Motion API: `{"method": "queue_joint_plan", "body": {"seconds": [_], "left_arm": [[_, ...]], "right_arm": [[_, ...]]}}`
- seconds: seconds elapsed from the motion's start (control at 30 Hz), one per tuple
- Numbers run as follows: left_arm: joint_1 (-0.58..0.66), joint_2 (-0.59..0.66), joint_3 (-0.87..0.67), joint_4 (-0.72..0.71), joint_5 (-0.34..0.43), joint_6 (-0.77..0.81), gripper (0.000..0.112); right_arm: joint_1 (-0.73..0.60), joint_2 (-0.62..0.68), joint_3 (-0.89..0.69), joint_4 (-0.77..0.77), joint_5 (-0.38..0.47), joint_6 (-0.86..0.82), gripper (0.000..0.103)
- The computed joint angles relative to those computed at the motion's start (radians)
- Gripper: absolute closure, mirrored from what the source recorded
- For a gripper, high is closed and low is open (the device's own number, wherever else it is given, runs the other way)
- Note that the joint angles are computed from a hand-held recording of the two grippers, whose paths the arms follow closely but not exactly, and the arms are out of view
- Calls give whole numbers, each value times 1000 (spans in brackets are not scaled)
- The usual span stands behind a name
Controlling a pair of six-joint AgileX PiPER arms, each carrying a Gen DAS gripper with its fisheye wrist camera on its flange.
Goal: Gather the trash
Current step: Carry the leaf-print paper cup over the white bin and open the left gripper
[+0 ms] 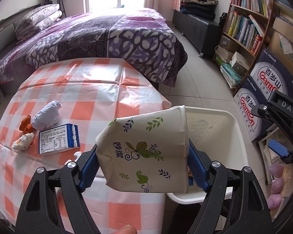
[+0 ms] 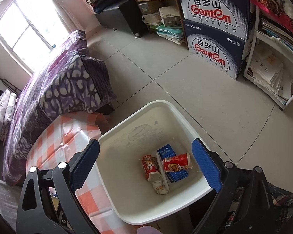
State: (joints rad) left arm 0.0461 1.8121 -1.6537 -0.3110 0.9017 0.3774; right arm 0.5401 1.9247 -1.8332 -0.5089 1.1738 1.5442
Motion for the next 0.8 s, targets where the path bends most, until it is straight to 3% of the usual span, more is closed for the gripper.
{"method": "queue_joint_plan", "body": {"seconds": [0.27, 0.43, 0.8], "left_arm": [[-12, 22, -30, -132, 82, 89, 33], [22, 43, -61, -210, 119, 134, 25], [73, 82, -94, -87, 135, 66, 25]], "right_arm": [[-34, -79, 118, 9, -58, 44, 12], [-40, -94, 142, 12, -69, 55, 12], [-35, -34, 64, 77, -60, -10, 11]]}}
